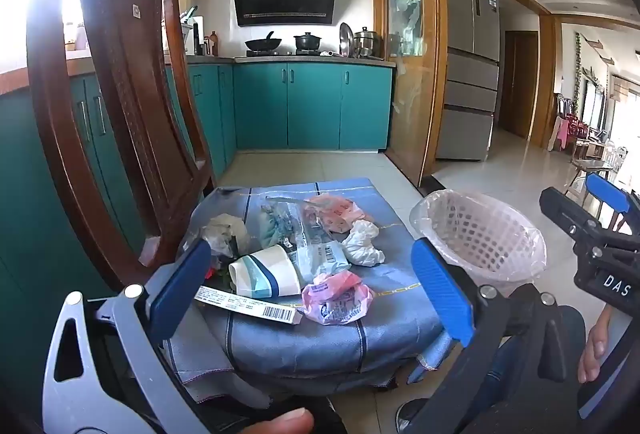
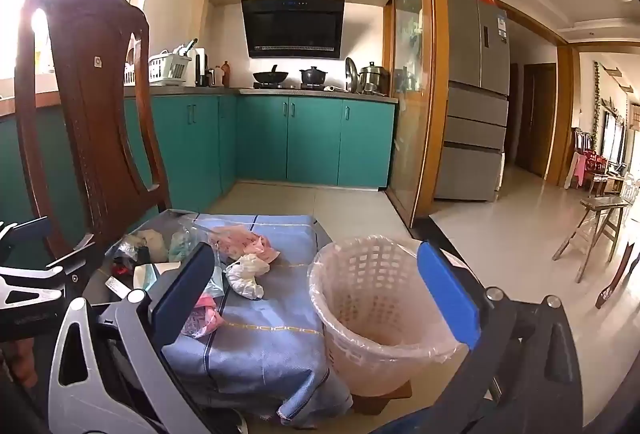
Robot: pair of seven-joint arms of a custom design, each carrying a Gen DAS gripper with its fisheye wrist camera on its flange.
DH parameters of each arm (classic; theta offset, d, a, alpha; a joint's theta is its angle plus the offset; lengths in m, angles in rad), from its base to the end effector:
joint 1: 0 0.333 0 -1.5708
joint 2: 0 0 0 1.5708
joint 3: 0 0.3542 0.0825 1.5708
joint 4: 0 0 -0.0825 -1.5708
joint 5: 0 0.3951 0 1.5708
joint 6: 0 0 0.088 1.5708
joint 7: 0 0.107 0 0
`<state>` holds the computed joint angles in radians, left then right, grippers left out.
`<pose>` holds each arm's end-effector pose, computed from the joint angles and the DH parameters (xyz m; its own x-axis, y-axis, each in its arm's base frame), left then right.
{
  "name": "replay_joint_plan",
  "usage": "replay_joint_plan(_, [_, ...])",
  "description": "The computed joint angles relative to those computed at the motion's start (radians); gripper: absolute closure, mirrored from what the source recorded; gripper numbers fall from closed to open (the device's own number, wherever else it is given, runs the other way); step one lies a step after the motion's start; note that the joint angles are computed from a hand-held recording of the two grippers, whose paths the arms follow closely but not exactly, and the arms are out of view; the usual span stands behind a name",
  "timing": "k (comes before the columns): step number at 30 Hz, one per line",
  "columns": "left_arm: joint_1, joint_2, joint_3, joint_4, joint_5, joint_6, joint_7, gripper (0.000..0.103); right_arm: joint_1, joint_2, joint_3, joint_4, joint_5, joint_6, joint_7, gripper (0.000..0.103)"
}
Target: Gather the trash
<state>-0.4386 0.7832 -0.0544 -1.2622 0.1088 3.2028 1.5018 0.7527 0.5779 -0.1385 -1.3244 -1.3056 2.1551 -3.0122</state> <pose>0.7352 -0.3863 0.4566 -0.4787 -0.8780 0.0048 -0.3540 0.1880 -0.9161 0.6471 0.4437 0.4868 -0.4068 -0.9122 0.0493 -0.3139 0.0889 -0.9453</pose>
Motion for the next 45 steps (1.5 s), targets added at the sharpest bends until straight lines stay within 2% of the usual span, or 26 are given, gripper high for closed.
replay_joint_plan(11, [-0.022, 0.0, 0.021, 0.016, 0.01, -0.028, -0.022, 0.003, -0.004, -0.031, 0.013, -0.046, -0.037, 0.02, 0.041, 0.003])
replay_joint_plan(16, [-0.027, -0.005, 0.027, 0.001, 0.017, -0.015, -0.032, 0.003, -0.008, -0.051, 0.02, -0.076, -0.06, 0.023, 0.071, 0.003])
replay_joint_plan(17, [-0.007, -0.003, 0.003, -0.001, 0.02, -0.011, -0.02, 0.003, -0.012, -0.05, 0.024, -0.07, -0.056, 0.023, 0.063, 0.003])
replay_joint_plan(22, [0.002, -0.007, -0.01, -0.008, 0.016, -0.012, -0.012, 0.003, -0.015, -0.049, 0.031, -0.07, -0.051, 0.023, 0.063, 0.003])
replay_joint_plan(45, [0.004, -0.005, -0.015, -0.012, 0.013, -0.021, -0.005, 0.003, -0.02, -0.055, 0.034, -0.084, -0.058, 0.036, 0.079, 0.003])
